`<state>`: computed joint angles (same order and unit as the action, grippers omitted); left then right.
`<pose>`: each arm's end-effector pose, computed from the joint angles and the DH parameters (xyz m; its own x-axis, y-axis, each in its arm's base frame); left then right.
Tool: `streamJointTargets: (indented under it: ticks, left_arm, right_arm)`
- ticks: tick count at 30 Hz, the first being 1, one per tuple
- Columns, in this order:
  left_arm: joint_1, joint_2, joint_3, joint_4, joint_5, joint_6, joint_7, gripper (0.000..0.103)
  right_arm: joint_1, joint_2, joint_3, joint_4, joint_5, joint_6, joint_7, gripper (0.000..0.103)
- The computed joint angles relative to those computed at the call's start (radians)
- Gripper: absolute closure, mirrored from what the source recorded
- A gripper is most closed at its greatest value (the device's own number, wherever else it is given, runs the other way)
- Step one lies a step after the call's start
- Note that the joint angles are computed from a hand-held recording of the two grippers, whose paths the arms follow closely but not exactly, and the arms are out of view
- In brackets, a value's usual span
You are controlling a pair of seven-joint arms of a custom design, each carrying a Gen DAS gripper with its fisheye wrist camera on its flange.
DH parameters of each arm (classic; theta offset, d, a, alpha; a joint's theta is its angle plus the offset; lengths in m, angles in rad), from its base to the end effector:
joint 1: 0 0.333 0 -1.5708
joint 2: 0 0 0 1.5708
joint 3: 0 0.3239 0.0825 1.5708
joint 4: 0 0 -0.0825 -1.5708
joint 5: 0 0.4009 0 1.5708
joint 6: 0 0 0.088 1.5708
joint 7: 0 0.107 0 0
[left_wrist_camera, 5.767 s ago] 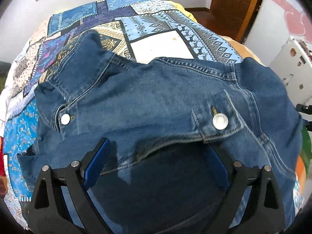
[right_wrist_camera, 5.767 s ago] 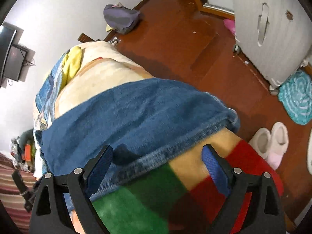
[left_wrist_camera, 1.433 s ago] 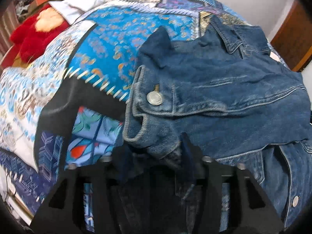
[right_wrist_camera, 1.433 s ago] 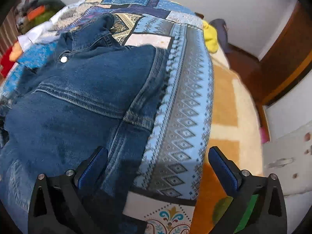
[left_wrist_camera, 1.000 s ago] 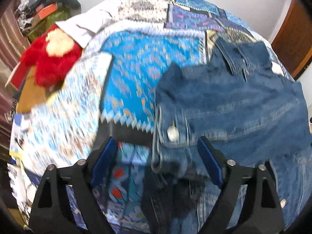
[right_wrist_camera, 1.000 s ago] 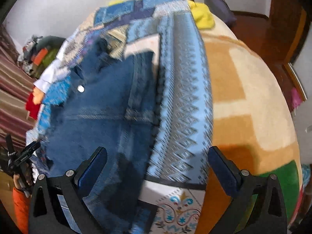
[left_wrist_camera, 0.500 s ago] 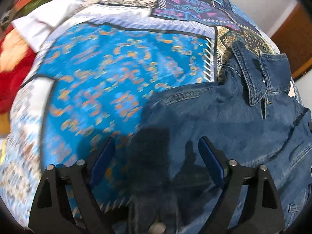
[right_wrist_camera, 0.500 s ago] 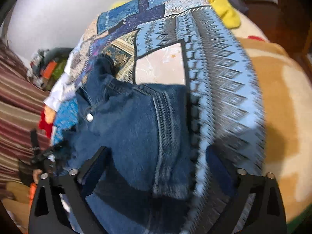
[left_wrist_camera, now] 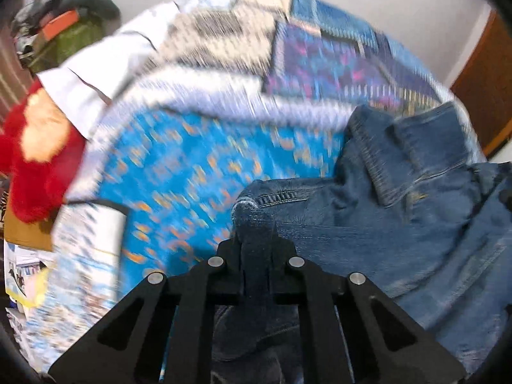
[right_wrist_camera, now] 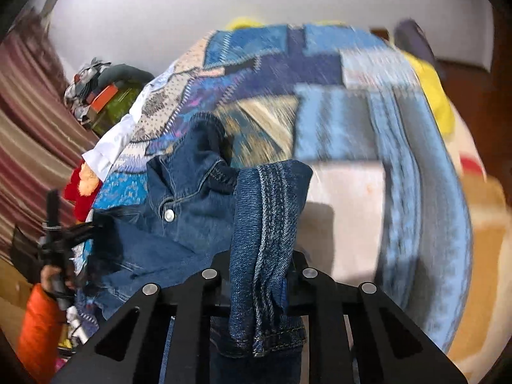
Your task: Fold large clothes
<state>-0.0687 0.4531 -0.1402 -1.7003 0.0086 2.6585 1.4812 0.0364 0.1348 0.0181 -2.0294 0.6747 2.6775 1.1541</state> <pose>0.7116 -0.1373 0.3881 -0.1202 -0.9880 0.0973 -0.8753 0.0592 -0.4800 0.6293 0.0147 0.4315 0.0399 -0.9385 -0.3428 -0.8472 0.1502 -0.5096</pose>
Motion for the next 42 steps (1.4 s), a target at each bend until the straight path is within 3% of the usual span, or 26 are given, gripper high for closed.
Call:
streamJointTargets:
  ticks: [4,9,14,18,21,26,29,31,33,37,42]
  left_arm:
    - [0.007,-0.002,0.020,0.037,0.006,0.006,-0.028,0.094]
    - [-0.005,0.082,0.055,0.144,0.063,-0.045,-0.091,0.094]
    - [-0.009,0.158,0.065,0.210,0.088,-0.085,-0.115,0.091]
    - [-0.018,0.202,0.081,0.239,0.123,-0.101,-0.147,0.081]
    - [-0.008,0.201,0.076,0.224,0.120,-0.076,-0.156,0.080]
    - [-0.049,0.195,0.111,0.219,0.201,-0.080,-0.180,0.078]
    - [-0.046,0.194,0.104,0.229,0.213,-0.114,-0.175,0.075]
    - [-0.029,0.177,0.083,0.219,0.193,-0.141,-0.157,0.064]
    - [-0.028,0.149,0.081,0.192,0.194,-0.153,-0.151,0.053]
    - [-0.033,0.065,0.084,0.097,0.221,-0.135,-0.154,0.049]
    - [-0.007,-0.051,0.056,-0.024,0.177,-0.072,-0.162,0.044]
  right_arm:
    - [0.020,0.111,-0.001,0.156,-0.124,-0.001,0.069,0.088]
    - [0.039,0.264,-0.019,0.343,-0.319,-0.040,0.208,0.087]
    - [0.079,0.374,-0.084,0.450,-0.541,-0.069,0.390,0.087]
    - [0.005,0.382,-0.014,0.443,-0.511,-0.054,0.324,0.087]
    - [0.003,0.379,-0.012,0.440,-0.532,-0.063,0.297,0.087]
    - [0.032,0.350,-0.042,0.392,-0.595,-0.047,0.319,0.083]
    - [0.064,0.328,-0.081,0.358,-0.662,-0.038,0.385,0.071]
    - [0.104,0.321,-0.134,0.349,-0.750,-0.036,0.476,0.037]
    - [0.104,0.306,-0.147,0.330,-0.791,-0.033,0.533,0.025]
    - [-0.027,0.251,-0.033,0.298,-0.576,-0.091,0.451,0.025]
    - [-0.038,0.128,-0.021,0.194,-0.479,-0.096,0.416,0.025]
